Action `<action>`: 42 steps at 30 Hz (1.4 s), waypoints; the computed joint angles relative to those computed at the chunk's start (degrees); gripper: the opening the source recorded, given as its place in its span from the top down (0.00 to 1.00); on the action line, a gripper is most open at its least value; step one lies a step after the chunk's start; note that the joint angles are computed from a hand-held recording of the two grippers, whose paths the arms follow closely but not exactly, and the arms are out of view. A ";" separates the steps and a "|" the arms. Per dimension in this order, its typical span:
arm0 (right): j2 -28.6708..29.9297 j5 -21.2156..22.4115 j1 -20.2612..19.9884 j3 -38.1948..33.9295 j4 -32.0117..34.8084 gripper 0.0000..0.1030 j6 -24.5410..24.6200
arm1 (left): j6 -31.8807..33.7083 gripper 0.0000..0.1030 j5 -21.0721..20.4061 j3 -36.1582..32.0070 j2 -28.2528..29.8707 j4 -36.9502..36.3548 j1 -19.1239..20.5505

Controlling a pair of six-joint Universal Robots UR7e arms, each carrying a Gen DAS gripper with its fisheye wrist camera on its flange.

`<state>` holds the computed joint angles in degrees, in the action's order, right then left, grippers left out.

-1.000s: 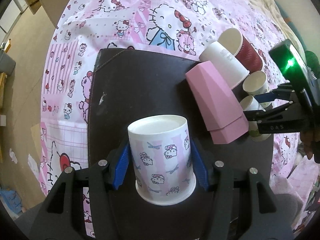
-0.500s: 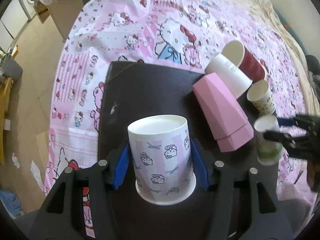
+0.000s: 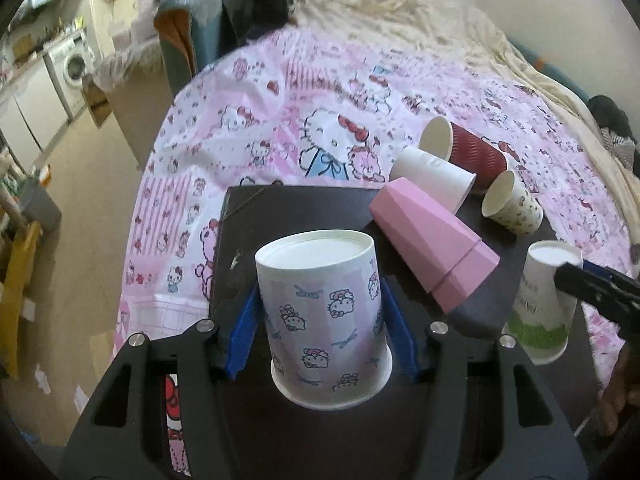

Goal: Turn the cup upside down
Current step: 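Lift and turn the green-print cup rim down with right gripper while left holds its cup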

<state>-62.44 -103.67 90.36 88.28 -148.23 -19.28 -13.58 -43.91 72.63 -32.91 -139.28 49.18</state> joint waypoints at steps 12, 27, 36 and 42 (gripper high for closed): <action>-0.77 -3.78 -3.07 8.44 -23.49 0.43 -9.75 | 9.24 0.46 3.96 4.80 2.52 -11.76 -0.79; -5.13 -12.00 -2.47 13.31 -20.18 0.45 -13.43 | -3.04 0.47 3.33 4.27 1.09 1.33 -0.65; -0.16 -14.40 -4.37 2.84 -17.73 0.45 -11.43 | -0.36 0.46 3.28 -10.22 8.70 4.23 2.43; 3.25 -15.24 -6.08 -4.62 -16.57 0.45 -12.33 | 7.19 0.45 3.24 -16.87 13.25 2.37 3.62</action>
